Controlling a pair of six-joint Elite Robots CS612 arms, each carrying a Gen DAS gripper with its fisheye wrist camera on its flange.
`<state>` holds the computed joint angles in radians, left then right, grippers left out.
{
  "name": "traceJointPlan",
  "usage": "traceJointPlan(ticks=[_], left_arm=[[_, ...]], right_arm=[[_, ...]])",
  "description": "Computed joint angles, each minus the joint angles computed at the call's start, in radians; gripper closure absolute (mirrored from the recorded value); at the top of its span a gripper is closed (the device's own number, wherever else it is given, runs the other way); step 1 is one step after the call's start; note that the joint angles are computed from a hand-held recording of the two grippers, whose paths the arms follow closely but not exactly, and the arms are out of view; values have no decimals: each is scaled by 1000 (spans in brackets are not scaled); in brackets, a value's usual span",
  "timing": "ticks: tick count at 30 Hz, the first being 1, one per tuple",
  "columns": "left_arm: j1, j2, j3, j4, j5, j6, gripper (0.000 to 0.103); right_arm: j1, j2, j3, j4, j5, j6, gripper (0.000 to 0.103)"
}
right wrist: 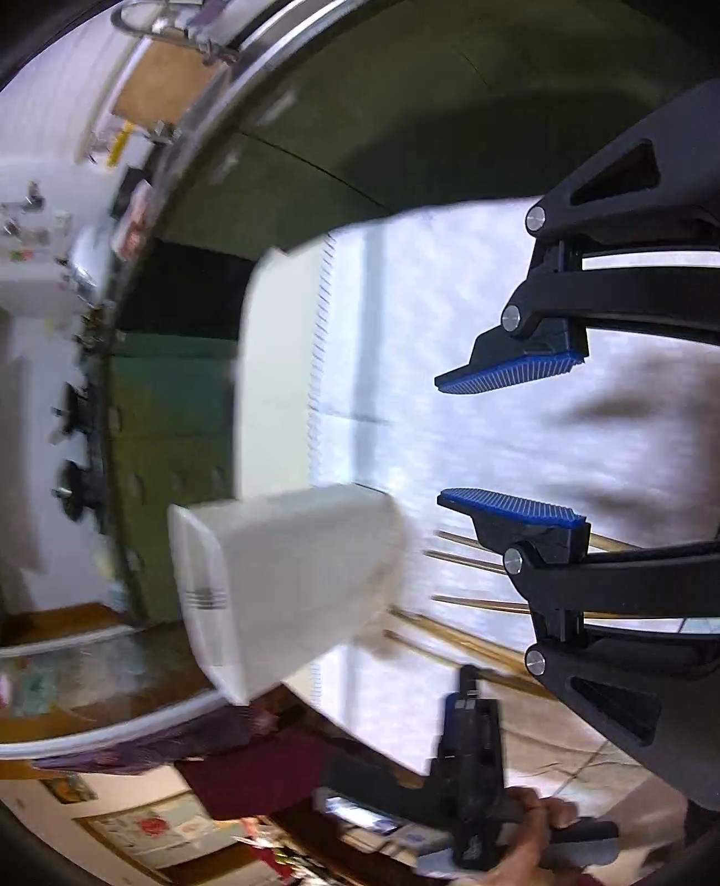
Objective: Organize utensils
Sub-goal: 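Lower the left tool and grasp one wooden chopstick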
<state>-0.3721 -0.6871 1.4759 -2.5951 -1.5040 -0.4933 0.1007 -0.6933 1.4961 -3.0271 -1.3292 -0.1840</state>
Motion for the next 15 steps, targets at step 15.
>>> traceJointPlan(ticks=[15], left_arm=[[16,-12,4,60,-45,69,95]], right_arm=[[51,113,-264,566,-25,-13,73]])
